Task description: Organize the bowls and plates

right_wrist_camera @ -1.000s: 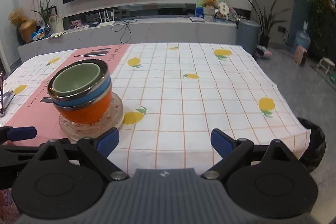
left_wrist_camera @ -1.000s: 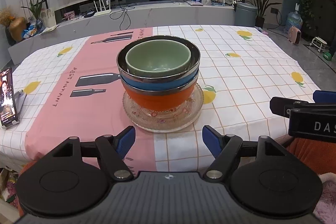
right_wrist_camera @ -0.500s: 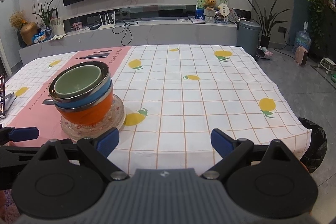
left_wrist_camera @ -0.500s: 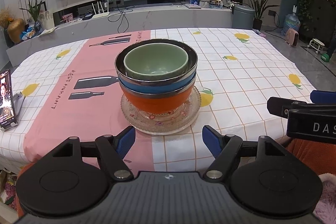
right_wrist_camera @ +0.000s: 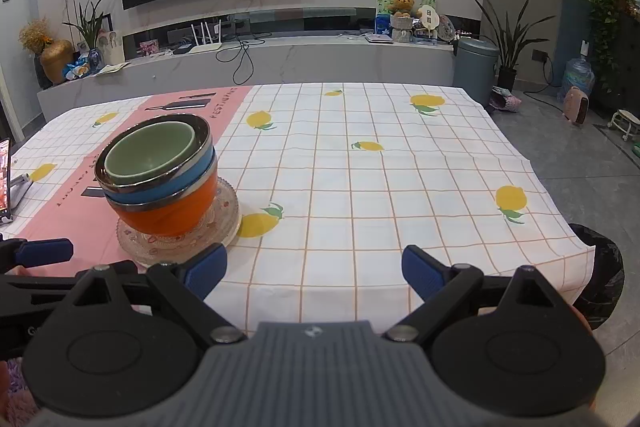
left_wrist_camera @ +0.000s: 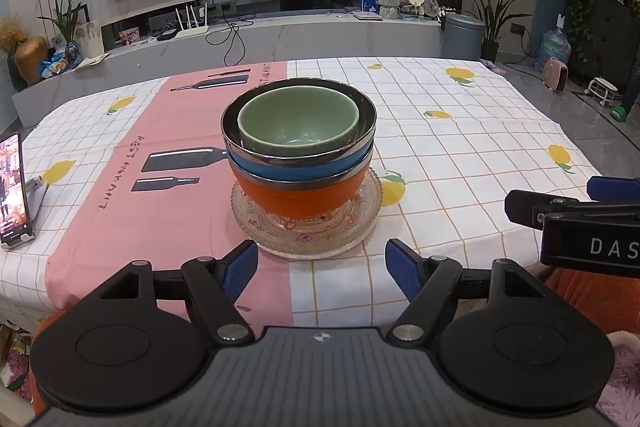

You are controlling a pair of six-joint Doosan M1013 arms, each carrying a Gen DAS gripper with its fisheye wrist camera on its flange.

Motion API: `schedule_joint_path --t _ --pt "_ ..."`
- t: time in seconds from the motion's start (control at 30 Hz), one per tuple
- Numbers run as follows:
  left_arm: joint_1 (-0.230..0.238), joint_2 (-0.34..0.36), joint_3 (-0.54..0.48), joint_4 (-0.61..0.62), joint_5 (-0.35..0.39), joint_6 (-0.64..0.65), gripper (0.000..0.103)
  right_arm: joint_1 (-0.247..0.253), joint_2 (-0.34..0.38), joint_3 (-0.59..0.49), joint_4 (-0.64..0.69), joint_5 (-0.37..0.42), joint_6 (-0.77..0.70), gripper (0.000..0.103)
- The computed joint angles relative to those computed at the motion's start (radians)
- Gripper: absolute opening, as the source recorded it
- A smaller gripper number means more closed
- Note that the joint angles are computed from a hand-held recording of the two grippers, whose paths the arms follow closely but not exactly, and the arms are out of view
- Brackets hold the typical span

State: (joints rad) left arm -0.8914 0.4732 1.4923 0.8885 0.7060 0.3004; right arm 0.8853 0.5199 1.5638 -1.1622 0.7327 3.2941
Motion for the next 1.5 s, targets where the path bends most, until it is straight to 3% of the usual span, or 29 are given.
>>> schedule_joint_path --t 1.5 --pt "-0.004 -0.004 0.006 0.022 -0.001 -0.022 0.085 -0.007 -0.001 0.003 0.023 -0.019 -0.020 0.093"
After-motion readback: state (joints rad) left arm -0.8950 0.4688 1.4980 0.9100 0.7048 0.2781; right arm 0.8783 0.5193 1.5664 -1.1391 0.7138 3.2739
